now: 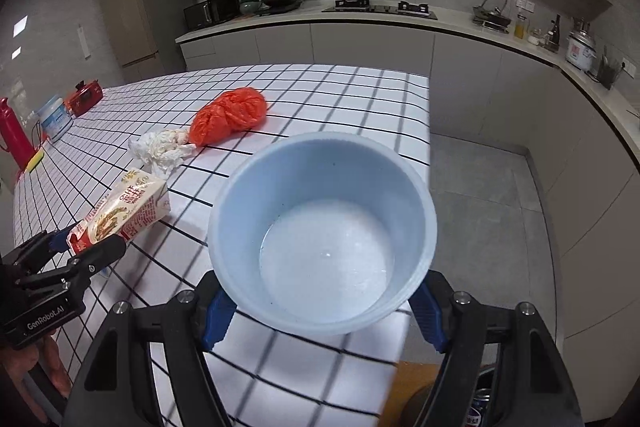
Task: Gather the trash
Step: 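Carry the blue bowl and milk snack box with both tools over the bucket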
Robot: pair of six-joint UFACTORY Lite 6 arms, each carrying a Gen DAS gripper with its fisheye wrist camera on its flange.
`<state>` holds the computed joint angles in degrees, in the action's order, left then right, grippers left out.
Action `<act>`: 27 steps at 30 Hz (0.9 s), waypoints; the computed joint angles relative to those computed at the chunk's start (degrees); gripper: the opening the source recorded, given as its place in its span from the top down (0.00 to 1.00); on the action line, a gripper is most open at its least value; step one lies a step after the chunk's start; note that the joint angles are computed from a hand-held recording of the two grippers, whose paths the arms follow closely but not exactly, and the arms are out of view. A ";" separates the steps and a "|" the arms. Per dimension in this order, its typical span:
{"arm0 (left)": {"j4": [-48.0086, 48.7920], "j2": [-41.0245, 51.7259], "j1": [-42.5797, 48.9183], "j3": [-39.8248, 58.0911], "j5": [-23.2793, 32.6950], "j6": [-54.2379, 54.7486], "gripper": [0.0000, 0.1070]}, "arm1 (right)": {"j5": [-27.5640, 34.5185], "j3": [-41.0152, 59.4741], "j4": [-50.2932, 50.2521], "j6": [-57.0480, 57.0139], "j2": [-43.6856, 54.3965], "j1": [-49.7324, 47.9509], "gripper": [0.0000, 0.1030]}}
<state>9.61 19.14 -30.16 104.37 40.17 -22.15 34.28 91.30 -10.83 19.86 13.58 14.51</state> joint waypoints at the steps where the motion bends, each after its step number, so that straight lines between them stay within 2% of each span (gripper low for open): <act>1: 1.10 0.01 -1.60 0.09 0.24 -1.53 0.39 | -0.73 -3.32 1.06 -1.33 -3.00 -1.41 0.26; 7: 8.33 0.62 -11.46 1.53 2.51 -11.11 0.39 | -2.11 -17.07 10.05 -13.20 -16.45 -11.02 0.26; 12: 12.93 2.52 -18.95 4.77 5.17 -17.56 0.39 | -0.46 -24.66 18.74 -25.34 -25.36 -20.08 0.26; 18: 16.48 7.53 -26.77 12.40 8.89 -22.65 0.39 | 4.51 -30.81 30.60 -42.95 -33.97 -33.94 0.26; 27: 16.95 20.36 -35.39 29.59 14.23 -24.56 0.39 | 14.16 -35.77 46.14 -69.71 -38.43 -58.94 0.26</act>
<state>26.56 39.49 -65.55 133.96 54.40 -46.71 48.44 55.53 35.31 -49.86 -24.85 -44.42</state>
